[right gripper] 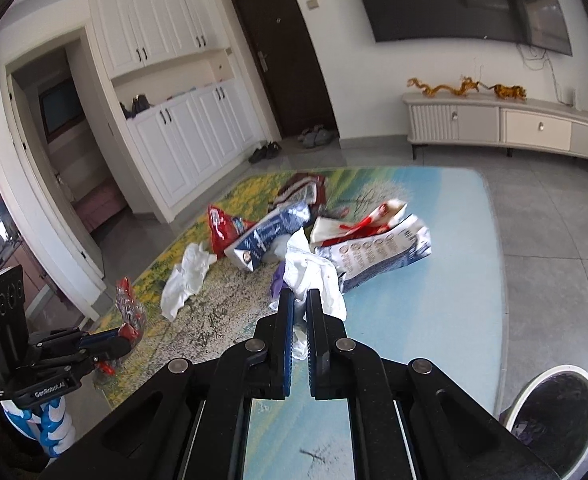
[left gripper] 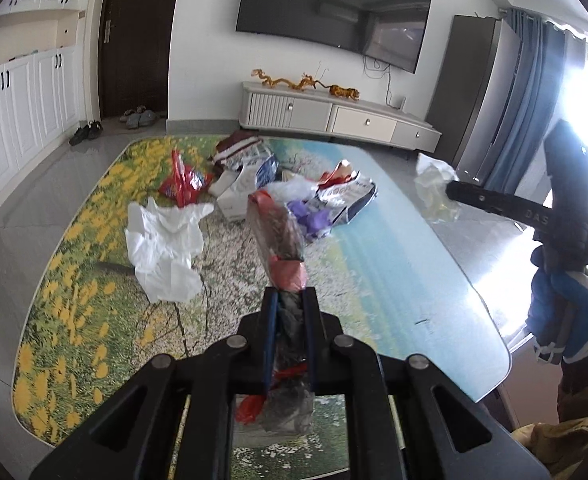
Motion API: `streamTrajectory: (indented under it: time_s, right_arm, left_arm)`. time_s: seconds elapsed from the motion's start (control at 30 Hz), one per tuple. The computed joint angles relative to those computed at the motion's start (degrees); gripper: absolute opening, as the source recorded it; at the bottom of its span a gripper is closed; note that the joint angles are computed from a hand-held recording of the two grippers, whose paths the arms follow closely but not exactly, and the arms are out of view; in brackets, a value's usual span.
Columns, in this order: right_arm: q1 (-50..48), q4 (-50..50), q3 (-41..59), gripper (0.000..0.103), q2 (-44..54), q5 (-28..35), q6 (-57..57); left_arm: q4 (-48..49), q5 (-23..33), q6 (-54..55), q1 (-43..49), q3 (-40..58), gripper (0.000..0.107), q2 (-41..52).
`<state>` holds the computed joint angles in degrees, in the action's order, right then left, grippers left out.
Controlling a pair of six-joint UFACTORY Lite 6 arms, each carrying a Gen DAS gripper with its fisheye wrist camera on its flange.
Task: Collect trash
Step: 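Carry the bottle and tissue in both grippers over the white bin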
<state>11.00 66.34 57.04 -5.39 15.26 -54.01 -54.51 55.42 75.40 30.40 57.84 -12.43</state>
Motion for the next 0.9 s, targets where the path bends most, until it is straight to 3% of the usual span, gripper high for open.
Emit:
streamTrajectory:
  time_s: [0.23, 0.47, 0.6, 0.7, 0.9]
  right_arm:
    - [-14.0, -0.2, -12.4, 0.006, -20.1, 4.2, -1.3]
    - [-40.4, 5.3, -20.4, 0.006, -29.5, 18.5, -12.1]
    - [-55.9, 9.4, -22.1, 0.006, -25.1, 26.6, -20.6]
    - [-63.4, 10.7, -22.6, 0.006, -19.7, 29.1, -25.0]
    - [-68.8, 13.3, -21.3, 0.007, -7.4, 28.2, -31.1]
  left_arm:
    - [3.5, -0.5, -10.2, -7.7, 4.2, 0.011, -3.3]
    - [14.8, -8.4, -27.9, -31.2, 9.9, 0.011, -1.8]
    - [23.2, -13.2, -39.2, -47.1, 16.3, 0.011, 4.9]
    - [29.9, -15.6, -46.9, -58.1, 23.1, 0.011, 12.4]
    - [38.2, -14.3, -57.3, -72.4, 45.3, 0.011, 35.7]
